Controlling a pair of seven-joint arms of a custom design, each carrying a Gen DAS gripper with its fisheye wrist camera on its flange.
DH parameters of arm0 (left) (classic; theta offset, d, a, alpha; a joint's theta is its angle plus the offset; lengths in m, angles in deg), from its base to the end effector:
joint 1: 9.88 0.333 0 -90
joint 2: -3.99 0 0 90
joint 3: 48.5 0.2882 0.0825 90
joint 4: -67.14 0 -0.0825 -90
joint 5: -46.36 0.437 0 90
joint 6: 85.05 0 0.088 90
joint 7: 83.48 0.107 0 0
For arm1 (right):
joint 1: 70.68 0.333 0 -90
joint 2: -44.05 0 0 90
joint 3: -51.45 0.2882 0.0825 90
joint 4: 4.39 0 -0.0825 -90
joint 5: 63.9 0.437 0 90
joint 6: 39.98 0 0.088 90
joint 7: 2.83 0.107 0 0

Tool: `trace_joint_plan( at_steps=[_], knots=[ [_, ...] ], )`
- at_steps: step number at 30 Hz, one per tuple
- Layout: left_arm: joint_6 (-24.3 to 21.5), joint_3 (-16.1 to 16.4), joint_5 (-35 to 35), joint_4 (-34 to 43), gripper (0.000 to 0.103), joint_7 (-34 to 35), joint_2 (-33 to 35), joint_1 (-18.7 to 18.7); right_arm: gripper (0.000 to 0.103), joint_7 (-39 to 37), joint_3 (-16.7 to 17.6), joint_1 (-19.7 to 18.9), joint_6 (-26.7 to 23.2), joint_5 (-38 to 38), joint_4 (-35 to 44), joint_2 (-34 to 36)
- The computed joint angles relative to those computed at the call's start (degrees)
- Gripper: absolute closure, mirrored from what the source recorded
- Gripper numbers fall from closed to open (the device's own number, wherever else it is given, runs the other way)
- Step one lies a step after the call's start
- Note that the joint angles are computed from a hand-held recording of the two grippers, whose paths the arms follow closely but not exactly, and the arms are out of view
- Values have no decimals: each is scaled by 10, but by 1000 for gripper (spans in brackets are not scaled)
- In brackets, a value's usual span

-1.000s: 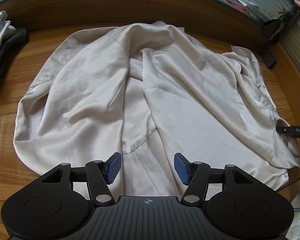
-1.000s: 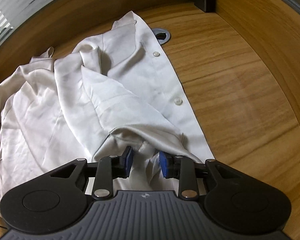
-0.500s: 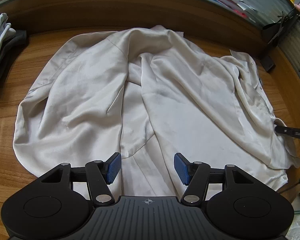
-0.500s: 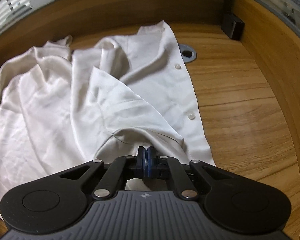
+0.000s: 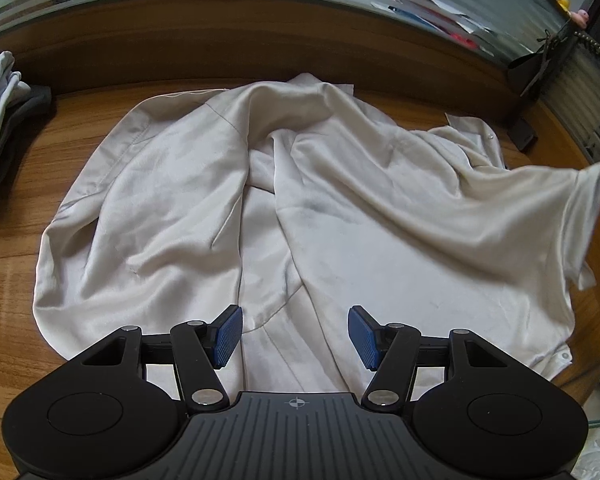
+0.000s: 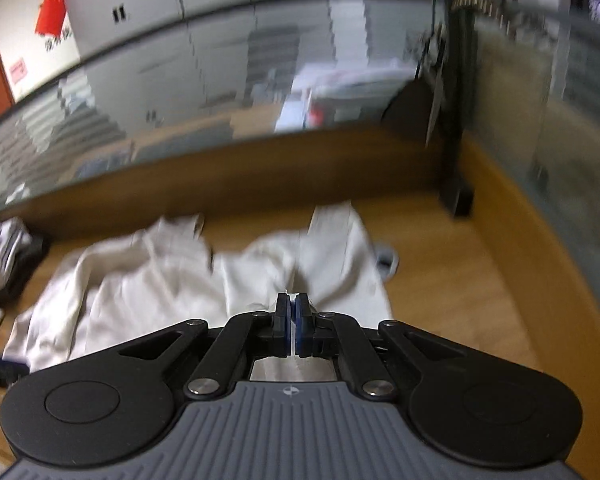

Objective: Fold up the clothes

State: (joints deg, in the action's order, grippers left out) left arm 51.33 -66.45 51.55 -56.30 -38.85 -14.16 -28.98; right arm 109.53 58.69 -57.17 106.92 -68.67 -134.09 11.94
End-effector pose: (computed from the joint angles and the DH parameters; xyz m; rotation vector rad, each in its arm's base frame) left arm 0.4450 -0.3496 0.5417 -2.0899 1.9194 -0.7444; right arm 0.4639 0.1888 0.6394 -1.6881 1.6343 -0.5910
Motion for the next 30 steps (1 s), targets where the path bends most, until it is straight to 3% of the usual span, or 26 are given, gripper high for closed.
trace_joint_plan(
  at_steps=[4,7,15,21,24,25,27,28,29,30],
  knots=[
    [5,1,2,-12,42,-6,-10,3,98,2,18,-23,-78,-52,79,62],
    [10,1,7,-21,42,-6,-16,5,72,5,5,-12,-91,-38,96,76],
    [3,-4,54,-9,42,0,16,24,71,-9,-2,19,-110,4,101,82],
    [-7,-17,165,48,42,-43,87,36,71,-6,4,38,-132,25,109,98],
    [-39,-15,219,86,43,-63,127,29,71,-4,7,48,-137,34,117,111],
    [-51,-12,235,96,47,-68,136,26,71,-5,7,51,-138,36,120,115],
    [-56,-4,254,100,68,-77,140,20,71,-12,7,57,-140,40,129,125],
    [-54,0,263,95,86,-84,135,19,71,-15,8,60,-141,41,134,130],
    [-50,3,273,86,95,-96,124,19,71,-19,8,63,-142,43,139,135],
    [-46,4,283,75,96,-109,112,20,71,-24,8,66,-142,44,143,139]
  ],
)
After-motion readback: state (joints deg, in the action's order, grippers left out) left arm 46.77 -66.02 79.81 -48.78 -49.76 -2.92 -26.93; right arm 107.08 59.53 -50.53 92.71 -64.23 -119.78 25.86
